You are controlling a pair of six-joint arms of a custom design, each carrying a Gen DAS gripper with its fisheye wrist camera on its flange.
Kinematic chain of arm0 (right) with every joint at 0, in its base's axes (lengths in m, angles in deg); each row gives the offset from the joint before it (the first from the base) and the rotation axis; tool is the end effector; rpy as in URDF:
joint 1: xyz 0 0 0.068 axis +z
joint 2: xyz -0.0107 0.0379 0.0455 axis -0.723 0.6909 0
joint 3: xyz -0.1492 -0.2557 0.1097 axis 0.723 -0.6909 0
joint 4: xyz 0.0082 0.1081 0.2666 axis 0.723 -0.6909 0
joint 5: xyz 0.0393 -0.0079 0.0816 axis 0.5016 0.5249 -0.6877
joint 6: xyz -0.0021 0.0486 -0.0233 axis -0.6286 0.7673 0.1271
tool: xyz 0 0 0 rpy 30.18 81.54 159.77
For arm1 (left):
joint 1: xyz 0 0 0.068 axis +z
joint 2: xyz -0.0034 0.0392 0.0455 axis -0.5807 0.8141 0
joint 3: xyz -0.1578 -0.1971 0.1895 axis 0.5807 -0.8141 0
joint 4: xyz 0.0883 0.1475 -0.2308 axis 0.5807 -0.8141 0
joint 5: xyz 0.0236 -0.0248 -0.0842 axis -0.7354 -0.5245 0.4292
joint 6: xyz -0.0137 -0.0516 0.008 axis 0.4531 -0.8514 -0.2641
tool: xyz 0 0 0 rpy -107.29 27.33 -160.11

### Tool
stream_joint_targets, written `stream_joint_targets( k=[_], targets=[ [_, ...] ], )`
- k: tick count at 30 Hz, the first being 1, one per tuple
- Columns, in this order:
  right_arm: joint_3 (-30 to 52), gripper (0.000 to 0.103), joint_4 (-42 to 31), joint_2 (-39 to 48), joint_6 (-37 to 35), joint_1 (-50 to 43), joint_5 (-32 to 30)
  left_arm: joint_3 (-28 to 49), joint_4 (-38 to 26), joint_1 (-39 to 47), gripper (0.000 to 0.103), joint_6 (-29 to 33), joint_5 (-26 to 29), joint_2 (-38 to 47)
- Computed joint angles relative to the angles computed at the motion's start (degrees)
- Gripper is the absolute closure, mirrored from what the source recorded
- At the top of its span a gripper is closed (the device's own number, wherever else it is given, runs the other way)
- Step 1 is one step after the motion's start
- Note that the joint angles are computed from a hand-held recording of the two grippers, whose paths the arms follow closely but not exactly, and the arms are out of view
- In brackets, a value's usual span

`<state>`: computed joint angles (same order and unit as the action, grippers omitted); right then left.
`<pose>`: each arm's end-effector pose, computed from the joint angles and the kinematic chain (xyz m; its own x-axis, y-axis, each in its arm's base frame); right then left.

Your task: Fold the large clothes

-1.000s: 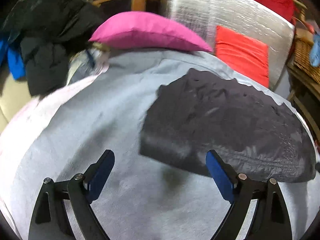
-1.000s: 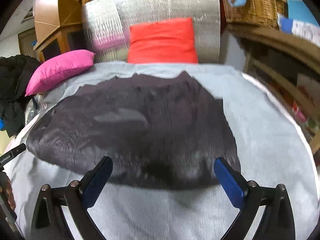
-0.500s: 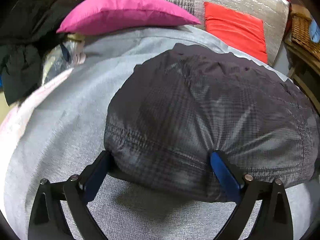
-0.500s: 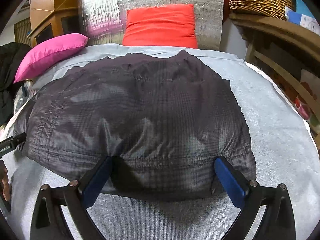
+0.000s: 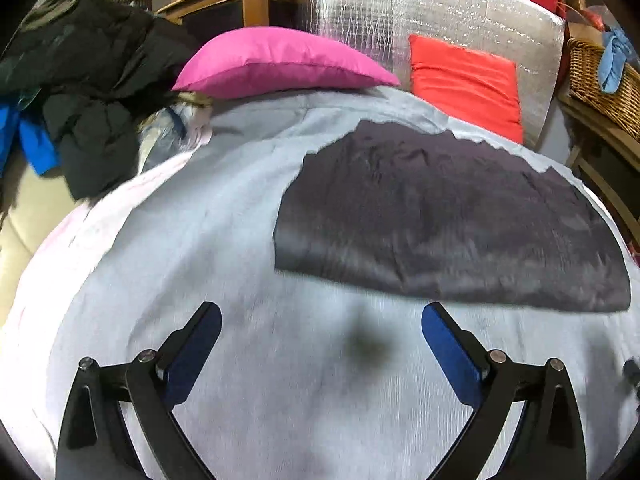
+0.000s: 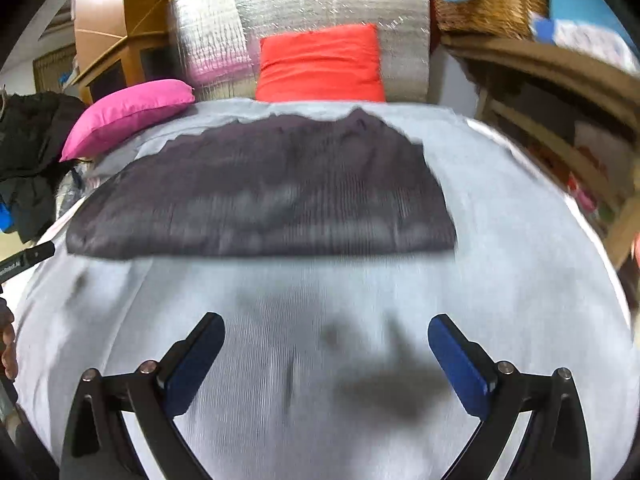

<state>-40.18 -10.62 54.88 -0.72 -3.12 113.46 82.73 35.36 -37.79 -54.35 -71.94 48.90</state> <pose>0.1998 0.1605 0.2162 -0.6822 0.2310 -0.6937 0.2419 0.9667 0.0840 0.3379 -0.0142 0.2379 -0.7210 0.0375 -0.6920 0.0590 0.9982 -0.0073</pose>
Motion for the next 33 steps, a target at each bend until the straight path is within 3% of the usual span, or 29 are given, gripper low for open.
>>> stream_joint_targets(
  k=[4,8,18,25,27,29,33],
  targets=[
    [-3.9,0.000,-1.1,-0.3,11.0,6.7,1.9,-4.5,-1.3,-0.6,0.002,-0.7,0.0,-3.6],
    [-4.7,0.000,-2.3,0.4,15.2,10.8,5.4,-7.9,-1.4,-1.8,0.002,-0.7,-1.2,-6.3],
    [-4.5,0.000,-4.1,-1.3,17.4,11.6,8.4,-10.3,-2.5,-3.0,0.002,-1.6,-3.4,-8.5],
    [-4.1,0.000,-4.1,-2.4,14.4,9.5,10.1,-10.5,-1.1,-3.3,0.002,-1.9,-4.2,-5.1],
    [-4.7,0.000,-2.3,-2.1,12.7,7.8,8.4,-9.9,-2.0,-3.1,0.002,-1.8,-4.3,-2.9],
    [-6.9,0.000,2.4,-3.8,9.7,4.1,1.0,-9.4,-2.4,-2.6,0.002,-1.7,-3.1,-2.8],
    [-10.8,0.000,9.4,-11.5,6.3,-3.5,-8.0,-5.7,-2.0,-0.8,0.002,0.3,0.2,-3.5]
  ],
)
